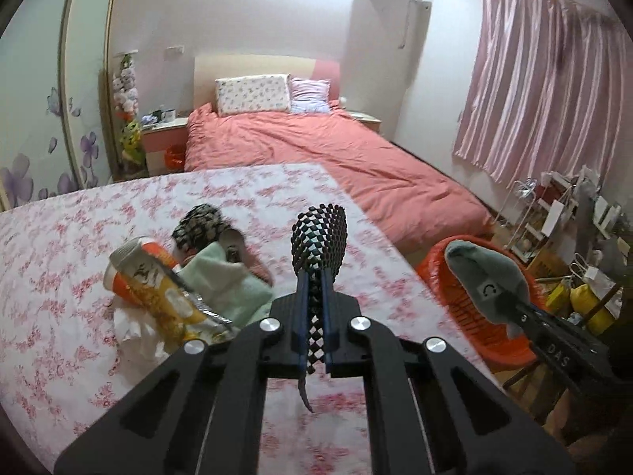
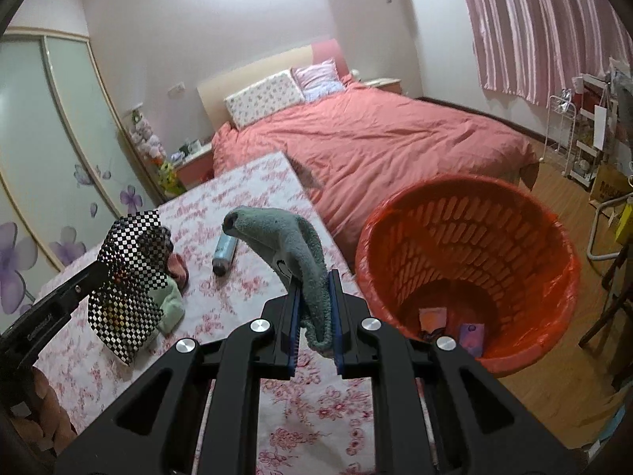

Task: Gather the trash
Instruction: 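Drop the grey sock into the orange basket with the right gripper while the left gripper drops the mesh in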

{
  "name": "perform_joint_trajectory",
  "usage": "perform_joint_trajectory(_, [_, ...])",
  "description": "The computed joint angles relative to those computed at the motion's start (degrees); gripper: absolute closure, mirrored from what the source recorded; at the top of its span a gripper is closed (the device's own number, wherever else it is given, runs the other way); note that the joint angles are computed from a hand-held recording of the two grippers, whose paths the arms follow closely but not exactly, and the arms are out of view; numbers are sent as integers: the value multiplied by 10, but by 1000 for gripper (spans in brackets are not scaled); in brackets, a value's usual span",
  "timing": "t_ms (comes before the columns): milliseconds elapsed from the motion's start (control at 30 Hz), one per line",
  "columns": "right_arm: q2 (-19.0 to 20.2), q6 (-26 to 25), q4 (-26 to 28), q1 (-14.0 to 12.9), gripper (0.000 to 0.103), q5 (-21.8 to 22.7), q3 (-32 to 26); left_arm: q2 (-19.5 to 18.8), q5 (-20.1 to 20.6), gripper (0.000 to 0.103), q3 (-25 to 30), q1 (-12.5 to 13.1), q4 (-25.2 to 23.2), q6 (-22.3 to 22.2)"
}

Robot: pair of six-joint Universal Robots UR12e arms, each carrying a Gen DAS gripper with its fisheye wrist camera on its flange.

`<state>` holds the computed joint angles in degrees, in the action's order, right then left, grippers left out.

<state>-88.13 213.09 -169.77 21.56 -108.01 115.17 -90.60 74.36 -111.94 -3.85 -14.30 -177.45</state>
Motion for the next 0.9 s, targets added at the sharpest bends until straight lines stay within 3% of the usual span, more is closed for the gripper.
perform_joint_trajectory(633, [-30,51,-44,-21,90,-91,42,-19,-86,96,25,-55,20,7])
perform_joint_trajectory(900, [-33,84,-42,-45,90,-98,54,-48,-115,96,50,-84,14,15])
